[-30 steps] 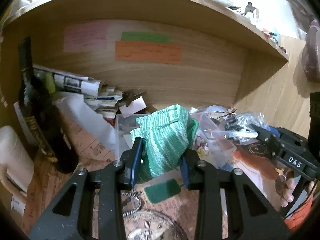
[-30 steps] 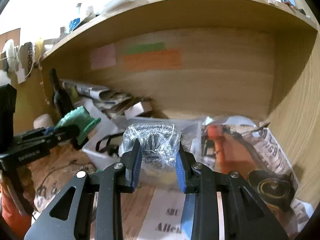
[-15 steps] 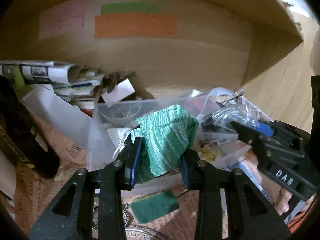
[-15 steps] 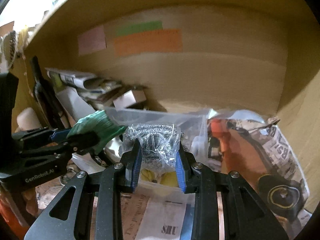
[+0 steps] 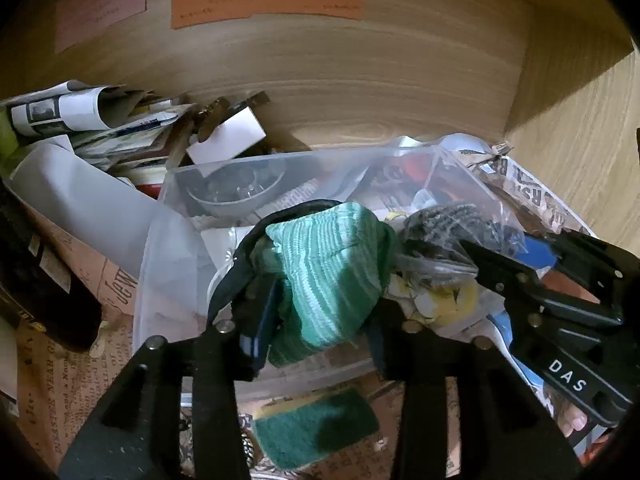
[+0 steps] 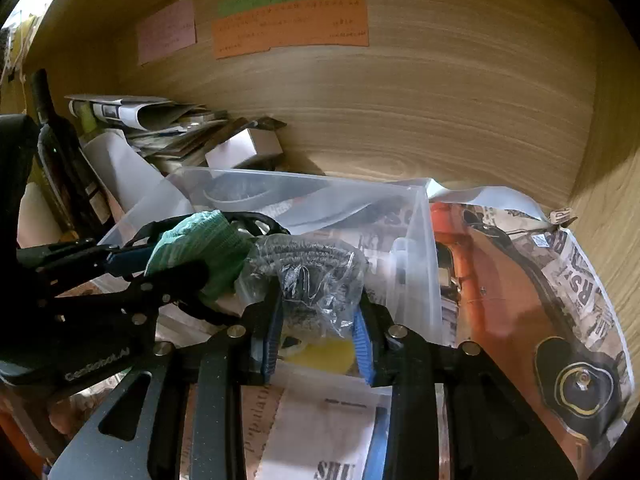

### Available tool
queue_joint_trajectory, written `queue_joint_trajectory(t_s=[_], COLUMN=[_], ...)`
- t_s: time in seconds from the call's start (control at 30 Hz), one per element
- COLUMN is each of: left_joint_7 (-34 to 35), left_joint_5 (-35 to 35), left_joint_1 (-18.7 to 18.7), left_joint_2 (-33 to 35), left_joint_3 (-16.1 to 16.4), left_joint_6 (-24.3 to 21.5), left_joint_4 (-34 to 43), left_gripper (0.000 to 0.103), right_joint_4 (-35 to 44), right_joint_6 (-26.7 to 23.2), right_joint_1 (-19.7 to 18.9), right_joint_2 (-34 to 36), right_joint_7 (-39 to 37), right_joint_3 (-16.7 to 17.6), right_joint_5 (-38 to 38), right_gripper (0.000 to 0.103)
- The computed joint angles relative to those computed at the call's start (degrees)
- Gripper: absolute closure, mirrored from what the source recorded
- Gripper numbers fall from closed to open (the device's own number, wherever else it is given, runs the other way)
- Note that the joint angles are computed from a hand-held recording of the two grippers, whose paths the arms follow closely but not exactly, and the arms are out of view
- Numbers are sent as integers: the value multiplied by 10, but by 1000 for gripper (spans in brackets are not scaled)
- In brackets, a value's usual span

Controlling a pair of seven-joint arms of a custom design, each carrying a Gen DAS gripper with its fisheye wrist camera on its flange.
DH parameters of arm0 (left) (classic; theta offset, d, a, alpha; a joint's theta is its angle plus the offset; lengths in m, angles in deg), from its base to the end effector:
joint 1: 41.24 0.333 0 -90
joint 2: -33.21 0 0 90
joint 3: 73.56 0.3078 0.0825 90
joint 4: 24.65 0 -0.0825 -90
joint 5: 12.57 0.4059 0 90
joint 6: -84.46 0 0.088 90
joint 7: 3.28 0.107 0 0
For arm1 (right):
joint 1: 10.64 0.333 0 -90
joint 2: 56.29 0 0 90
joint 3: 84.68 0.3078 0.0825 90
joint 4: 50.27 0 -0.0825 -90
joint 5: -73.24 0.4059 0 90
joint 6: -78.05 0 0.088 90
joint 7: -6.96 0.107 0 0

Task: Organize soft objects
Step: 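Carry the green cloth and bagged steel wool over the box, then open both grippers to drop the cloth and steel wool into the box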

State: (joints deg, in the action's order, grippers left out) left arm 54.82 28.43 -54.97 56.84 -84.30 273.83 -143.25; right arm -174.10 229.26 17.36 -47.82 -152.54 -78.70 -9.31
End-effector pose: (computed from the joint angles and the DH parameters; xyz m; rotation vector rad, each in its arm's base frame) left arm 0.5499 -0.3179 0.2970 -1.2461 2.2988 -1.0123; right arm 0.4718 0.3479 0.3248 -1.5954 1.8042 -0.7969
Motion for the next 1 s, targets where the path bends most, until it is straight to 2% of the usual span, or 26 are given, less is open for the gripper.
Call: queue_joint_trajectory(t_s=[0.07,0.1,0.17,0.2,0.27,0.5,0.53,0.63,0.67,0.73,0.83,1.0], left_joint_7=[1,4,11,12,10,-20,-17,41,74,115,151,167], left_joint_5=[2,5,10,11,13,28,22,-56,-97,-142,-182,-194], left_joint_1=[18,42,97,113,121,79,67,14,-2,-8,2,29], left_joint_2=[-4,-4,-4,-7,-19,-82,-92,-125,-138,-154,-175,-181], left_joint_3=[-17,-41,-95,-110,-114,-43,-27,29,44,50,47,38], left_joint_6=[-1,-3,-6,-3,8,86,98,139,155,170,181,158], left_joint_4=[-5,-8,-15,-21,-36,-96,-107,-151,-170,-194,-223,-238], left_gripper=[51,48,45,44,42,36,31,14,12,8,2,1], right_joint_4=[0,0,-2,-4,-8,-31,-33,-38,-39,-36,-26,1], right_joint_6=[-2,-5,-12,-14,-18,-47,-48,-46,-42,-32,-9,24], right_joint_1=[0,1,4,5,8,15,14,15,14,14,14,21], right_joint_2=[-1,-1,-4,-6,-13,-52,-57,-72,-76,-77,-66,-29], right_joint_7=[-16,-22,-30,-30,-25,21,28,51,61,75,86,72], right_joint_3=[2,2,4,4,7,22,25,33,36,40,42,41], right_joint_5=[13,18,25,24,16,-28,-34,-60,-71,-87,-99,-90], right_gripper=[70,68,58,56,48,29,26,21,19,18,16,16])
